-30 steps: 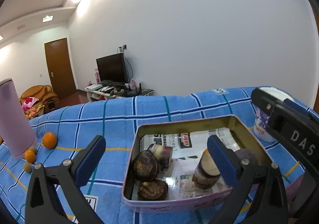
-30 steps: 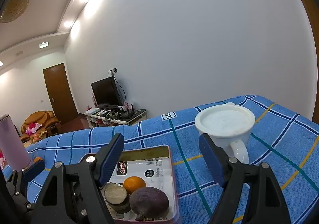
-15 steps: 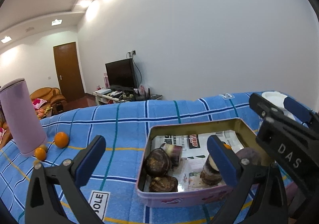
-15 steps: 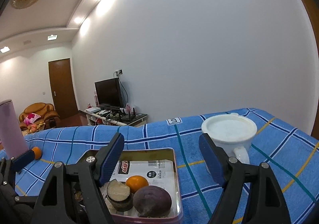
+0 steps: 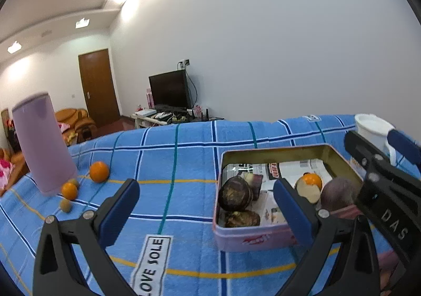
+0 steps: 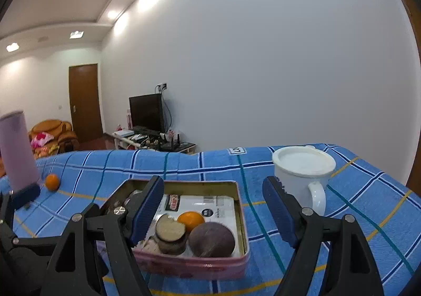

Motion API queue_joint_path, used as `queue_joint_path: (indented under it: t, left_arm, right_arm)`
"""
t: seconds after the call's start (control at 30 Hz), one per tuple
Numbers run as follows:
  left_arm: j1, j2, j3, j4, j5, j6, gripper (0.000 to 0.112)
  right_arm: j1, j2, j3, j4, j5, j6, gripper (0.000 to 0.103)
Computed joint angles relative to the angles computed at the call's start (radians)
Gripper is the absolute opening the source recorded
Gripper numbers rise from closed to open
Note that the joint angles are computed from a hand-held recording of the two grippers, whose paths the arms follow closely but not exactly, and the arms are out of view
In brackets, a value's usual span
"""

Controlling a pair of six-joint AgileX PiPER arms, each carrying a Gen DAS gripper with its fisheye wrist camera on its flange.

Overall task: Organize fruits
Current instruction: 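Withdraw both grippers from the tin back over the bedspread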

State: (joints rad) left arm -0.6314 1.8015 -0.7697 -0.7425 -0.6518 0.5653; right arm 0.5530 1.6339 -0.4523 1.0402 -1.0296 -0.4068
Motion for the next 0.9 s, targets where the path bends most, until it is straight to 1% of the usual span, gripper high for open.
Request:
queue_joint_path:
  t: [0.1, 0.23, 0.33, 0.4, 0.43, 0.47, 0.57, 0.7, 0.8, 0.87, 0.9]
  left_arm:
    - [0.000, -0.017, 0.032, 0.026, -0.018, 0.009, 0.103]
    - [0.029, -0.033, 0.057, 0.071, -0.005, 0.025, 0.103]
    - [0.057, -0.037, 0.063, 0.111, 0.001, 0.039, 0.103]
    - [0.069, -0.029, 0.068, 0.125, -0.025, 0.081, 0.103]
    - [0.077, -0.025, 0.077, 0.145, -0.052, 0.091, 0.103]
    - [0.090, -0.022, 0.089, 0.179, -0.078, 0.088, 0.103]
    - [0.129, -0.021, 0.111, 0.259, -0.122, 0.070, 0.103]
    - [0.193, -0.027, 0.110, 0.351, -0.091, 0.033, 0.103]
    - [0.239, -0.020, 0.111, 0.417, -0.103, 0.007, 0.103]
    - [0.274, -0.019, 0.100, 0.451, -0.083, -0.024, 0.103]
    - [0.299, -0.020, 0.089, 0.477, -0.059, -0.053, 0.103]
  right_arm:
    - [0.030, -0.001, 0.007, 0.031, -0.008, -0.013, 0.079]
    - [0.032, -0.012, 0.004, 0.089, -0.005, -0.017, 0.079]
    - [0.019, -0.022, -0.002, 0.115, 0.029, -0.011, 0.079]
    - [0.017, -0.019, -0.017, 0.139, 0.055, -0.029, 0.079]
    - [0.022, -0.012, -0.028, 0.155, 0.059, -0.041, 0.079]
    - [0.026, -0.007, -0.036, 0.165, 0.059, -0.049, 0.079]
    - [0.035, 0.012, -0.072, 0.196, 0.078, -0.067, 0.079]
    - [0.035, 0.045, -0.130, 0.230, 0.127, -0.082, 0.079]
    - [0.037, 0.072, -0.168, 0.237, 0.155, -0.066, 0.079]
    - [0.046, 0.097, -0.206, 0.263, 0.163, -0.083, 0.079]
    - [0.053, 0.107, -0.221, 0.269, 0.163, -0.089, 0.079]
